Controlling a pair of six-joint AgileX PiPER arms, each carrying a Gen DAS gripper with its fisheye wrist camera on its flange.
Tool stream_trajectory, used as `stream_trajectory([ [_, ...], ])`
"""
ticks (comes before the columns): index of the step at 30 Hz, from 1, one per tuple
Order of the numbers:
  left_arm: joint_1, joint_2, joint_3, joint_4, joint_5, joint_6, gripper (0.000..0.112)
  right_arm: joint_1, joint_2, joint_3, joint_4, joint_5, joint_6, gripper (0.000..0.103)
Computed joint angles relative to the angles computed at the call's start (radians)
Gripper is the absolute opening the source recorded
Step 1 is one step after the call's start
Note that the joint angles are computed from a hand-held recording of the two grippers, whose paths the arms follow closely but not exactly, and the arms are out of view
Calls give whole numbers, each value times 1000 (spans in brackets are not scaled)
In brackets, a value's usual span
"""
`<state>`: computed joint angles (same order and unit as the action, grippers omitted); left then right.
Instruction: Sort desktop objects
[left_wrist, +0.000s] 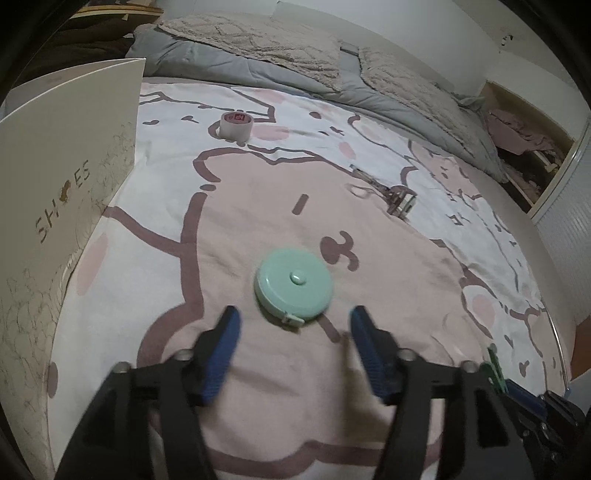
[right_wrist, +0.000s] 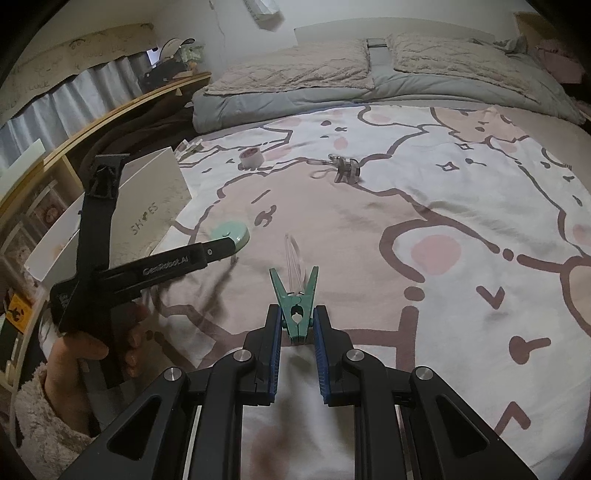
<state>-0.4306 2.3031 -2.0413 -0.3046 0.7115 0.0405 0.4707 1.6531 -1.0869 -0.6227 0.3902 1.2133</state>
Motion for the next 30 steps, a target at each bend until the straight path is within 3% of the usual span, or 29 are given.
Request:
stream_trajectory([
  [4,-16,-6,9,36,-9,-7,76,-7,-6,24,-29,-37,37,18],
  [8,-46,49,-98,159,33,-89,77,-16,-2,38,-20,-66,33,18],
  [17,-74,279,-536,295,270,-159,73,-24,6,53,-24,-92,40,18],
  [24,-86,259,-496,351,244,-190,52,-27,22,53,-18,-113,38,18],
  [30,-82,166,-331,354,171,-203,50,-15,1,66,-87,-101,106,18],
])
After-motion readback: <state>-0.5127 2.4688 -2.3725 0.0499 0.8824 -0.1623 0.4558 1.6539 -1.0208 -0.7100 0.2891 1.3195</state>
